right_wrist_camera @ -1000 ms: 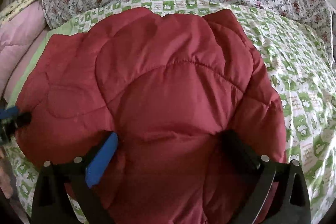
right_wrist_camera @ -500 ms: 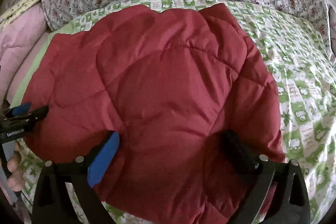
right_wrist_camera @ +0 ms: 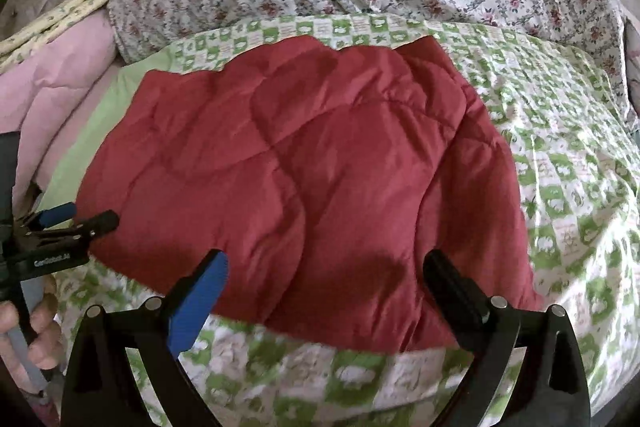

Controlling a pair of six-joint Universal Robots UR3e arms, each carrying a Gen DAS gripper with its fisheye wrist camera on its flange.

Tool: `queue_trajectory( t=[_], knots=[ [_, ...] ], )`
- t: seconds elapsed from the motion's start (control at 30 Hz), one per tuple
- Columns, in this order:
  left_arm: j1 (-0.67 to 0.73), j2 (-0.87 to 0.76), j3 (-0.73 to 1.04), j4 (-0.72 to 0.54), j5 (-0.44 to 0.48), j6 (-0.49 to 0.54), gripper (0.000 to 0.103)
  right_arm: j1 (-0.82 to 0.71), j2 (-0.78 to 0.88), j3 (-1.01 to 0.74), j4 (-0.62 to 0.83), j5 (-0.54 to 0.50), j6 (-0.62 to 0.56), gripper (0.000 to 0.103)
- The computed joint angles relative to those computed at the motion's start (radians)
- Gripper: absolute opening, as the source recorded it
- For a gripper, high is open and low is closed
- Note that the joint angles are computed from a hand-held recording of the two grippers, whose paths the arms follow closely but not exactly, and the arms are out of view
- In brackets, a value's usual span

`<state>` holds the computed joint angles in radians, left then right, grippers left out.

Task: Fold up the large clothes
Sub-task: 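Open both grippers and pull them back from the folded jacket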

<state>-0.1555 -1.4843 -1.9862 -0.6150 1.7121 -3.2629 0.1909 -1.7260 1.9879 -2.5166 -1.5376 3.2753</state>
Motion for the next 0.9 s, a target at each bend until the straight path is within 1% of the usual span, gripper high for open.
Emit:
queue_trajectory(
  t=[0.13, 0.37, 0.57, 0.63, 0.73, 0.9],
  knots=[
    [0.006, 0.045, -0.048, -0.007, -0.023, 0.007, 0.103, 0.024, -0.049, 0.051, 0.003, -0.001, 0.012, 0.099],
    [-0.008, 0.12, -0.114, -0.029, -0.018, 0.003, 0.103, 0.054, -0.126, 0.107, 0.017, -0.005, 0.025, 0.1],
    [-0.011, 0.229, -0.196, -0.056, -0.024, 0.027, 0.103, 0.055, -0.197, 0.149, 0.062, 0.011, 0.026, 0.1],
    [-0.022, 0.261, -0.221, -0.062, -0.012, 0.029, 0.103, 0.064, -0.219, 0.166, 0.082, 0.011, 0.023, 0.1],
    [-0.055, 0.295, -0.242, -0.078, 0.036, 0.026, 0.103, 0.074, -0.252, 0.181, 0.118, 0.009, 0.022, 0.1],
    [-0.084, 0.388, -0.225, -0.163, 0.069, 0.059, 0.103, 0.088, -0.329, 0.15, 0.234, 0.001, -0.002, 0.1]
  ],
)
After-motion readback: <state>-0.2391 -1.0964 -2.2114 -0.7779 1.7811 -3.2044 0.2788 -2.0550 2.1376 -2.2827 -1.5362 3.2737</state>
